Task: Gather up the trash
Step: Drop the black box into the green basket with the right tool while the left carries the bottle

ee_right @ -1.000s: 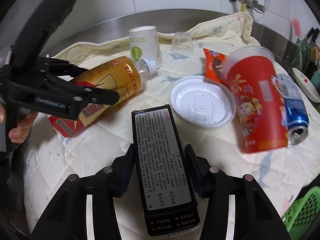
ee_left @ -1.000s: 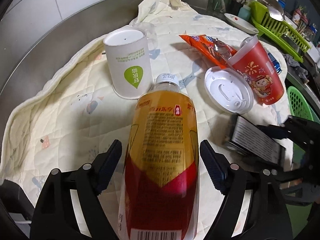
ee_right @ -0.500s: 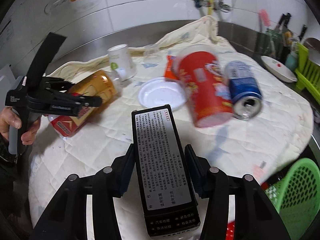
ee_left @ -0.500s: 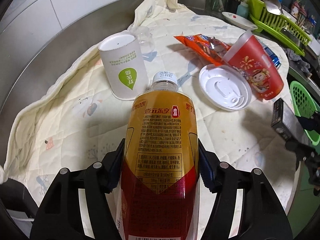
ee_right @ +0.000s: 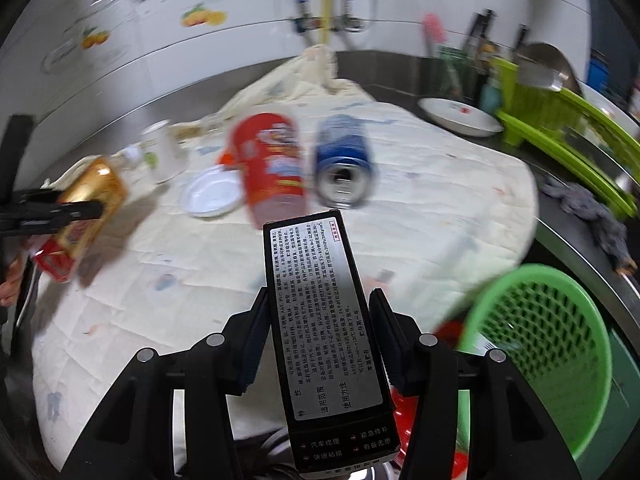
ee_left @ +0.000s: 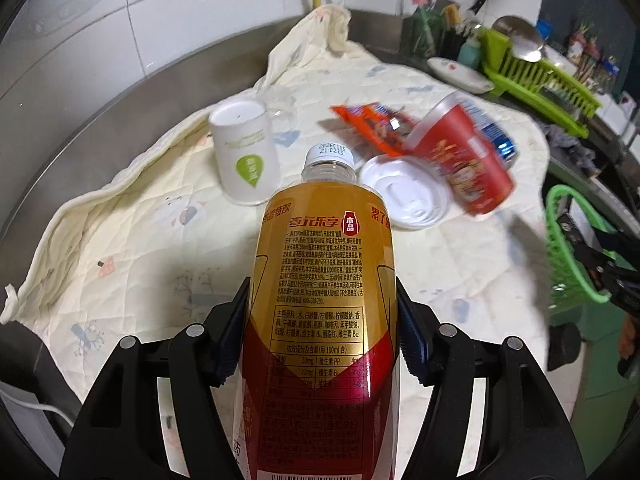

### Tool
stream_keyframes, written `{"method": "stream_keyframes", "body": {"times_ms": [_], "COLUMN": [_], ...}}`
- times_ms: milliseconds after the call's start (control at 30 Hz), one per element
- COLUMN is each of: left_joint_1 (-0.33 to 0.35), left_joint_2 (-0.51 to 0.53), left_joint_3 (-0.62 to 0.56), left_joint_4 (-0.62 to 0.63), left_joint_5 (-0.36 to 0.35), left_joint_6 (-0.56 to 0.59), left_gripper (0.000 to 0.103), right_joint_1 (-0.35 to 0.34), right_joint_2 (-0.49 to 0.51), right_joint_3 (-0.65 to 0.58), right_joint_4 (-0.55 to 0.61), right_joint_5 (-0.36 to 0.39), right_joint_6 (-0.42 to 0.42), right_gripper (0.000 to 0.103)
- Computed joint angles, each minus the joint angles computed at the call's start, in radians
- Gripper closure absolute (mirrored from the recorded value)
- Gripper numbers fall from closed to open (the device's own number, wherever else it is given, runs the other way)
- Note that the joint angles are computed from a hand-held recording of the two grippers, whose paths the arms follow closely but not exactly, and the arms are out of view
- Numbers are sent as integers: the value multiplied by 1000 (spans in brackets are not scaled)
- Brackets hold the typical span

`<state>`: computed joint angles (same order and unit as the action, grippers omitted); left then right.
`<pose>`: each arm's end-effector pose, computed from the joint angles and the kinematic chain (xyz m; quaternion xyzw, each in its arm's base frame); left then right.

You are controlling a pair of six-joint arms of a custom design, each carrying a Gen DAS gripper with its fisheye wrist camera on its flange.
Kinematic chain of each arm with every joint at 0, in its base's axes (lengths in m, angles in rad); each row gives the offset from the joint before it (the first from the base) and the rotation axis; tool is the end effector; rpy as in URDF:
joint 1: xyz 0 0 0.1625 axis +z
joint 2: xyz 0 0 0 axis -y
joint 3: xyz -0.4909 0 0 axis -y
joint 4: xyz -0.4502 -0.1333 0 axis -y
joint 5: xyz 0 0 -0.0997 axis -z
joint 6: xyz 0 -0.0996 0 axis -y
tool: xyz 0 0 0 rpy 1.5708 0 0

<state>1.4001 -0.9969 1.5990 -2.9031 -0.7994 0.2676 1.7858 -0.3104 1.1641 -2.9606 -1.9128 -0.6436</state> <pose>0.0708 -0.7829 0.3331 0.0570 0.8740 -0.3134 0.3670 0.2890 -0.8550 -0.0566 0.3545 -0.8828 0.2201 0.2158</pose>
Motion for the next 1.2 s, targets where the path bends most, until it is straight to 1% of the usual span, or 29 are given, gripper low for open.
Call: {"method": "stream_keyframes", "body": {"times_ms": [100, 300, 367, 533, 667, 900, 1200], "left_joint_1": [-20, -55, -66, -96, -114, -146, -174], "left_joint_2": [-5, 2, 12, 63, 102, 189, 277], "left_joint_3": [17, 14, 10, -31, -59, -139, -226], "left_joint_4": [-35, -39, -37, -13, 11, 77, 144], "left_joint_5": [0, -82, -98, -141, -173, -227, -264], "left_joint_6": [34, 64, 71, 97, 106, 115, 117], "left_gripper": [39, 39, 39, 39, 39, 39, 39], "right_joint_1": [-25, -71, -87, -116, -136, -154, -173], "right_joint_2": [-29, -75, -88, -100, -111, -108, -100], "right_joint_3": [23, 45, 49, 50, 63, 55, 25], "right_joint_4": [-42, -102, -113, -134, -140, -145, -136], "right_joint_5": [-45, -124, -150, -205, -225, -260, -269], "right_joint_6": [35, 99, 123, 152, 171, 173, 181], "right_gripper": [55, 55, 55, 55, 55, 55, 54]}}
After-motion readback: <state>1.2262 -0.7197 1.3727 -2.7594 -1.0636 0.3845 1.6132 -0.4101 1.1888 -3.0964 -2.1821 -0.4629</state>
